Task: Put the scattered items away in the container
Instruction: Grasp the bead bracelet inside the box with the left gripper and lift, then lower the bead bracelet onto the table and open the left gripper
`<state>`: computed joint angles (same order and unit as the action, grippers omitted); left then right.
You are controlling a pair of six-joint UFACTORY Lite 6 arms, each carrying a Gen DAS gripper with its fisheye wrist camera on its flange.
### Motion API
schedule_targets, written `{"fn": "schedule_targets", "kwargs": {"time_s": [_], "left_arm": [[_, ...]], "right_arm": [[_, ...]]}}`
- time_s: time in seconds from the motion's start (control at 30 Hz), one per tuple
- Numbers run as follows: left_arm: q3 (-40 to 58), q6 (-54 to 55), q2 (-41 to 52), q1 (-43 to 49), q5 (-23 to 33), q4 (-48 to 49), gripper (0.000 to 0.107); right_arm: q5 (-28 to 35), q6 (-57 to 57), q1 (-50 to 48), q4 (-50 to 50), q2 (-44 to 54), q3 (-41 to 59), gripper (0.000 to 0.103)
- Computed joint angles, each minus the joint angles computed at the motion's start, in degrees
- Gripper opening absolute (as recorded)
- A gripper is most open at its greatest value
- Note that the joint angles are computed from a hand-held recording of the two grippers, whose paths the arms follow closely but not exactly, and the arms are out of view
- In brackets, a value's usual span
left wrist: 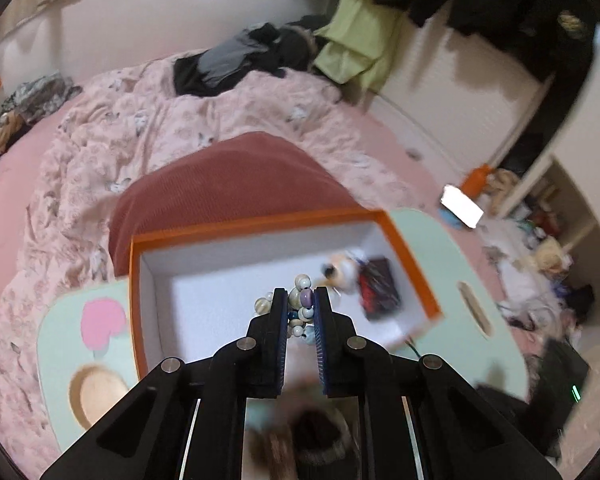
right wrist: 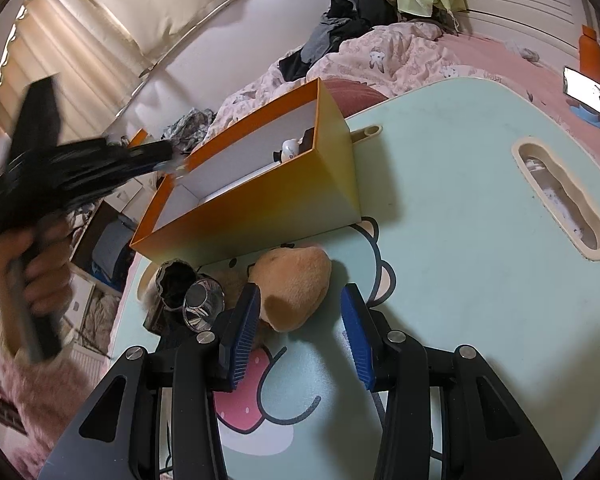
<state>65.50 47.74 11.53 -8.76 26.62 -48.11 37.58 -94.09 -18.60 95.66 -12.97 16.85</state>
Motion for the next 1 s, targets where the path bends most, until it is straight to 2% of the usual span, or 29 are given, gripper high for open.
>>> {"fn": "schedule_targets", "kwargs": {"time_s": [0.13,0.23,0.43,0.5,0.53,0.57,0.63,0.67,0.77,0.9,1.0], "left_arm": [[-10.71,11.75,-6.25,2.6,1.47,-9.86,0.012],[-16.14,18.09,-8.03,3.2,-2.09,-15.71,0.012],[-20.42,31.65,-4.73,5.06,-2.22,-29.46,0.013],[-21.84,35.49,-5.06,6.21,-1.34,-33.29,0.018],[-22.72,36.7,-5.77,6.41,-1.36,-34.39,0.025],[-23.67,37.77,-6.68,6.51,-1.81,-35.42,0.037],[-25.17,39.75,-8.16,6.45,-3.28,-37.65,0.054],[-25.82,40.69,-8.77,6.6,-3.98,-38.72,0.057],[-26.92,41.85,-9.61,7.52,-4.97,-40.49,0.057],[-27.95,42.38,-10.42,9.44,-3.4,-41.19,0.062],[-28.25,42.72,-10.71,9.9,-3.07,-41.14,0.062]], "right_arm": [[-0.19,-0.34,0.51,0.41,0.62,0.22,0.043],[-0.59,-0.22,0.97,0.43,0.28,0.08,0.043],[-1.36,0.26,1.2,0.04,-0.56,0.17,0.043],[-1.49,1.65,1.19,-1.43,-1.12,0.92,0.043],[-1.6,3.04,1.28,-2.78,-1.68,1.68,0.043],[-1.47,4.14,1.23,-3.93,-2.17,2.33,0.043],[-0.46,8.27,1.17,-7.68,-3.19,5.13,0.043],[-0.08,10.2,1.37,-9.5,-3.11,6.91,0.043],[-4.01,21.75,6.09,-18.73,-0.8,16.54,0.043],[-11.78,45.47,15.74,-42.46,12.86,36.32,0.043],[-10.09,59.37,20.51,-60.45,26.21,50.42,0.043]]}}
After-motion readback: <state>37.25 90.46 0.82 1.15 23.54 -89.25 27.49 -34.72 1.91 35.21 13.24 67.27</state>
